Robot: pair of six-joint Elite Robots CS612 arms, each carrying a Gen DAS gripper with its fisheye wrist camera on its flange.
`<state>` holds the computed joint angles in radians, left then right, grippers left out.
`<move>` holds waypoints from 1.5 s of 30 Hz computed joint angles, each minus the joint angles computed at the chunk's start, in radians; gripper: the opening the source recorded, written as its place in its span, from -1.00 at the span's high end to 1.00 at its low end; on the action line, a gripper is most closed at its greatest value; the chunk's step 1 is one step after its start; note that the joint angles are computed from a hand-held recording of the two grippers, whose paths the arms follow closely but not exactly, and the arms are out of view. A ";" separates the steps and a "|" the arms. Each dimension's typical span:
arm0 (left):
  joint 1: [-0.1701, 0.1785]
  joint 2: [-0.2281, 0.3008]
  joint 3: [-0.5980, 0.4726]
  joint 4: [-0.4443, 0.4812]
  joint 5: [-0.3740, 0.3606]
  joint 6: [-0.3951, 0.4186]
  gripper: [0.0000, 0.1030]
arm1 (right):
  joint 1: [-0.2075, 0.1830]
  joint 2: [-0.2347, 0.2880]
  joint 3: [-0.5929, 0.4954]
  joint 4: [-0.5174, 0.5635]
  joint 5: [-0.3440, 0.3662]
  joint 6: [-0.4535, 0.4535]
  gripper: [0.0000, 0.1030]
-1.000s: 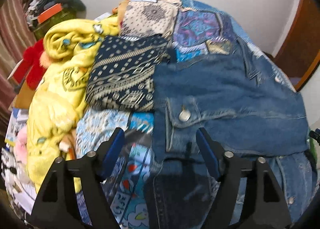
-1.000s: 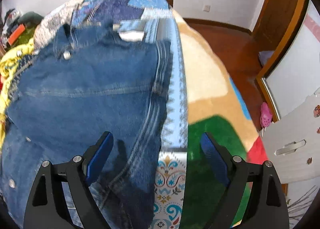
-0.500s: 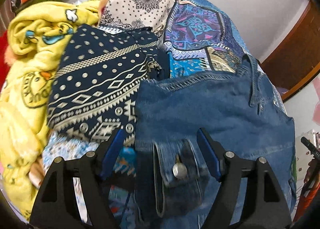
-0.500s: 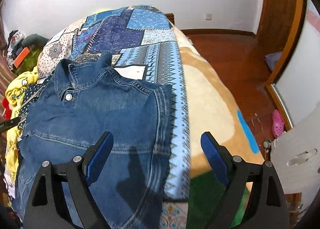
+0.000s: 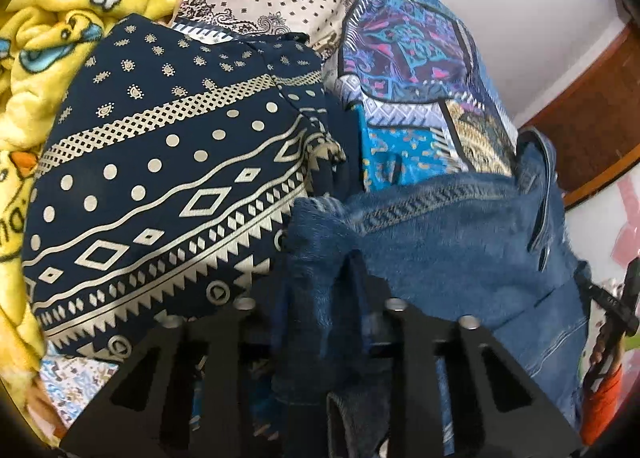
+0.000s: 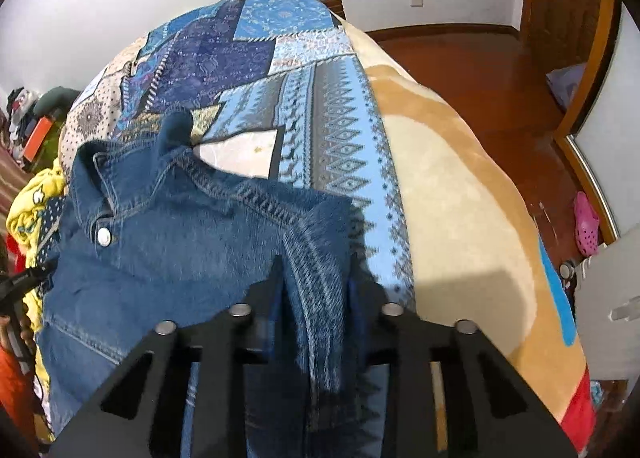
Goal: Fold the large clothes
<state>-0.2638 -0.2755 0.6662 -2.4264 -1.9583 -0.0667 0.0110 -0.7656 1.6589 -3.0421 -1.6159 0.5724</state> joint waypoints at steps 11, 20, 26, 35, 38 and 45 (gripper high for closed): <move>-0.010 -0.084 0.123 -0.208 0.073 -0.030 0.83 | 0.019 -0.005 -0.077 -0.018 -0.067 -0.142 0.69; -0.027 -0.060 0.044 -0.180 0.223 0.013 0.83 | 0.025 0.063 -0.222 0.056 -0.131 -0.159 0.69; -0.044 -0.004 -0.029 -0.076 0.318 0.063 0.77 | 0.015 0.116 -0.270 0.164 -0.130 -0.123 0.66; -0.057 -0.024 0.001 -0.047 0.377 0.104 0.40 | 0.024 0.094 -0.235 0.214 -0.153 -0.117 -0.21; -0.057 -0.071 0.073 -0.082 0.358 0.103 0.24 | 0.033 0.069 -0.201 0.174 -0.168 -0.137 -0.22; -0.064 -0.219 0.314 -0.298 0.302 0.162 -0.05 | 0.065 -0.019 -0.103 0.082 -0.185 -0.174 -0.24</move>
